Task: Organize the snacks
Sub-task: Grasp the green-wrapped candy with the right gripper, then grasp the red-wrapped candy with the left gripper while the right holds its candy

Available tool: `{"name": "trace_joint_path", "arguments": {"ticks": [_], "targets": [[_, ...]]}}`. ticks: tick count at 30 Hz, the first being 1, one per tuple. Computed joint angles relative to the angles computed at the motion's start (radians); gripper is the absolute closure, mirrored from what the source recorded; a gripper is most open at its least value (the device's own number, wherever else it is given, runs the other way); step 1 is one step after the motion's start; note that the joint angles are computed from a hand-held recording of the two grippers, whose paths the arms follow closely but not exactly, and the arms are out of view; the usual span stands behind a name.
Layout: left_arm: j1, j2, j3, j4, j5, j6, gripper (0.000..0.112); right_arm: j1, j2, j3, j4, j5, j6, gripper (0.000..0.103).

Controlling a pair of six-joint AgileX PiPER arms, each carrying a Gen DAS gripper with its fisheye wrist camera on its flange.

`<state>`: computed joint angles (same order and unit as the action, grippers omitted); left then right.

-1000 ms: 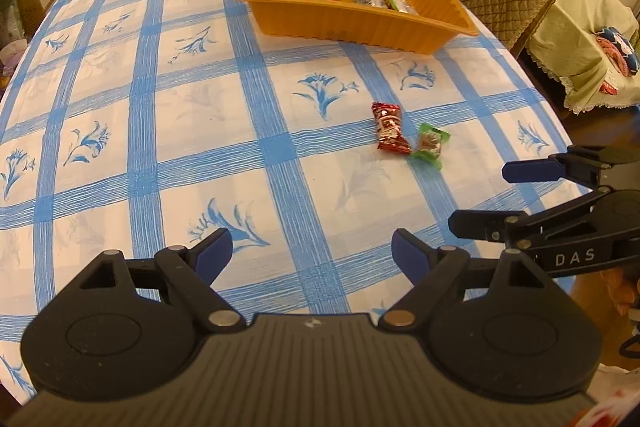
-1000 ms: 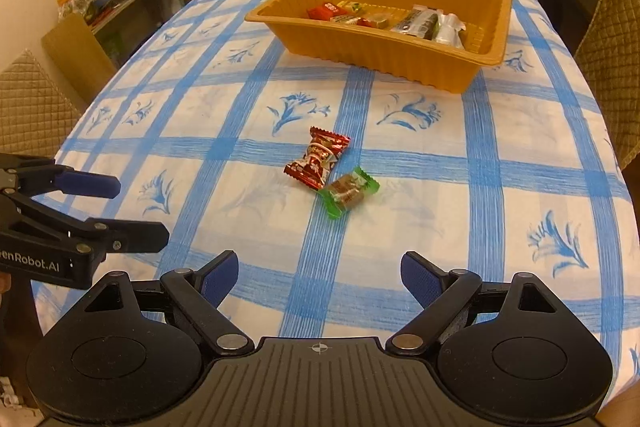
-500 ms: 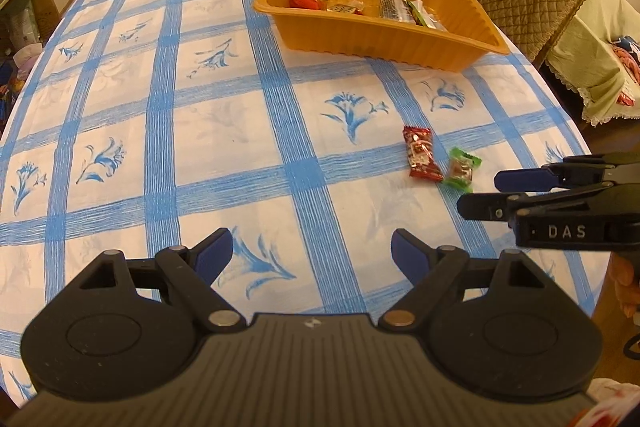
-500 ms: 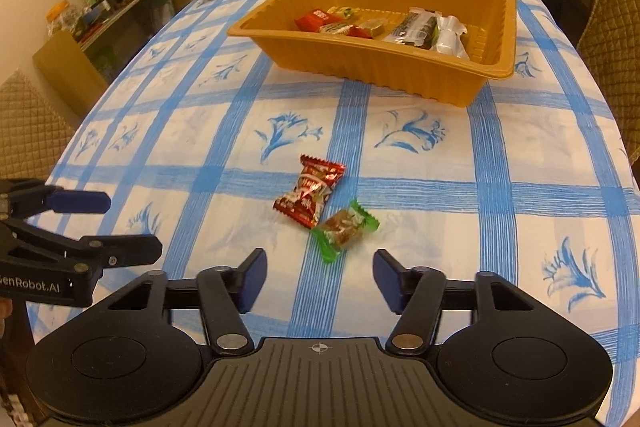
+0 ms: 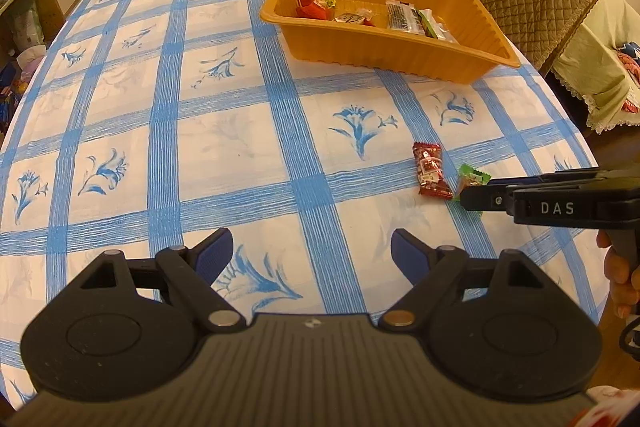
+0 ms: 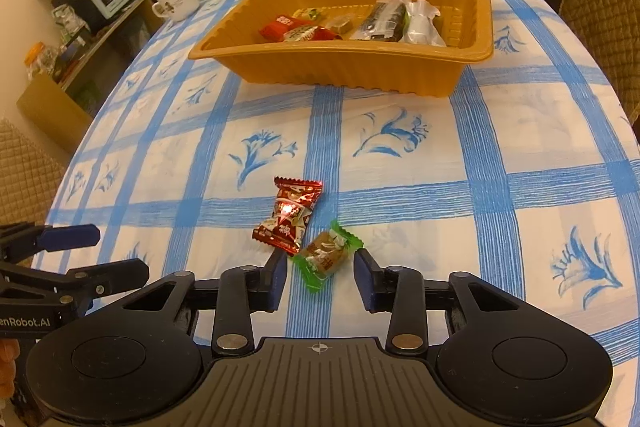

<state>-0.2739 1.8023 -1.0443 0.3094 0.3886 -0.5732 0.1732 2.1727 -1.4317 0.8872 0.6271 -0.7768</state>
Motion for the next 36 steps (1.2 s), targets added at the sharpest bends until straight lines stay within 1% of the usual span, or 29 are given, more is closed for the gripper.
{"name": "trace_joint_path", "arguments": {"ticks": [4,6,9,15,18,20,23,26,28,33,36], "targets": [[0.000,0.002,-0.002,0.000,0.001,0.000,0.027,0.010,0.018,-0.027,-0.026,-0.007,0.037,0.071],[0.000,0.003,-0.003,0.000,0.000,-0.001,0.028,0.020,0.023,-0.033,-0.039,-0.023,0.039,0.075],[0.000,0.005,-0.005,-0.001,-0.001,0.001,0.028,0.040,0.026,-0.033,-0.067,-0.060,0.021,0.077],[-0.004,0.014,-0.012,0.008,-0.005,-0.012,0.028,0.074,0.007,0.014,-0.086,-0.139,-0.086,0.078],[-0.008,0.017,-0.014,0.019,-0.008,-0.024,0.028,0.092,-0.002,0.047,-0.073,-0.188,-0.166,0.080],[-0.012,0.020,-0.017,0.025,-0.010,-0.029,0.029,0.094,-0.005,0.062,-0.055,-0.204,-0.213,0.081],[-0.021,0.024,-0.017,0.029,-0.023,-0.033,0.029,0.088,-0.006,0.066,-0.055,-0.200,-0.220,0.081],[-0.027,0.031,-0.018,0.000,-0.047,0.003,0.030,0.069,-0.006,0.058,-0.068,-0.182,-0.181,0.082],[-0.035,0.039,-0.022,-0.009,-0.065,0.021,0.033,0.045,-0.012,0.056,-0.055,-0.161,-0.166,0.082],[-0.063,0.082,-0.059,-0.027,-0.103,0.070,0.035,-0.017,-0.026,0.049,-0.034,-0.121,-0.133,0.082],[-0.078,0.121,-0.099,-0.030,-0.117,0.099,0.040,-0.054,-0.037,0.052,-0.029,-0.099,-0.115,0.082]]}}
